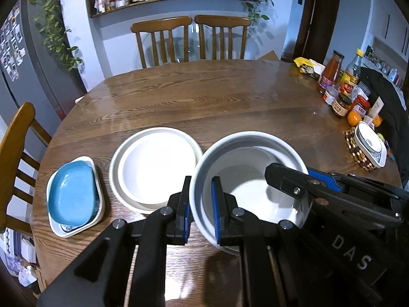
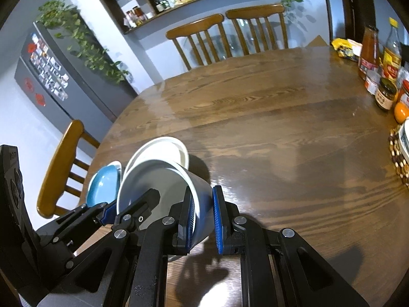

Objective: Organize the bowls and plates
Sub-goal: 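Carry the ramekin with both tools over the nested white bowls, then lower the ramekin into the nested white bowls and open both tools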

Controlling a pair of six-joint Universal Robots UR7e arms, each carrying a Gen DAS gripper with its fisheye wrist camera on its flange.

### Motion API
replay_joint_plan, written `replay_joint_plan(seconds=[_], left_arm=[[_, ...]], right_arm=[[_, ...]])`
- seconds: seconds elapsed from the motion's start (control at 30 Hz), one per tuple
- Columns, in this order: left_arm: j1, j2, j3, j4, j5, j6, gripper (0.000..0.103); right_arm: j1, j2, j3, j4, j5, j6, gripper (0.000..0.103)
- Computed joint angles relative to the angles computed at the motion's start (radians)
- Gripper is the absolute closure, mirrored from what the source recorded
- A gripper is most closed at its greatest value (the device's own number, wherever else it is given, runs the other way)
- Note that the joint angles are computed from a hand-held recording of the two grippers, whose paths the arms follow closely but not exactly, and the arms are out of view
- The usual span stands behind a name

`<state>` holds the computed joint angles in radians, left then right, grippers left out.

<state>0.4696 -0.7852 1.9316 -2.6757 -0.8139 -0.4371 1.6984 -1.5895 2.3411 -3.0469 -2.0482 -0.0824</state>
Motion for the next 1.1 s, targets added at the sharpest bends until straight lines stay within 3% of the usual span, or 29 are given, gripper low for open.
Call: replay_joint_plan(seconds=[0.67, 1.1], left_arm=[[0.052, -0.088, 0.020, 0.017, 0.093, -0.015, 0.092], [0.128, -0.036, -0.068, 0.012, 0.062, 0.057, 0.092]], right_arm=[[0.102, 0.168, -0.114, 0.012, -0.003, -0.011, 0.088], [0.073, 0.251, -0.209, 0.046, 0.000, -0.013, 0.088]])
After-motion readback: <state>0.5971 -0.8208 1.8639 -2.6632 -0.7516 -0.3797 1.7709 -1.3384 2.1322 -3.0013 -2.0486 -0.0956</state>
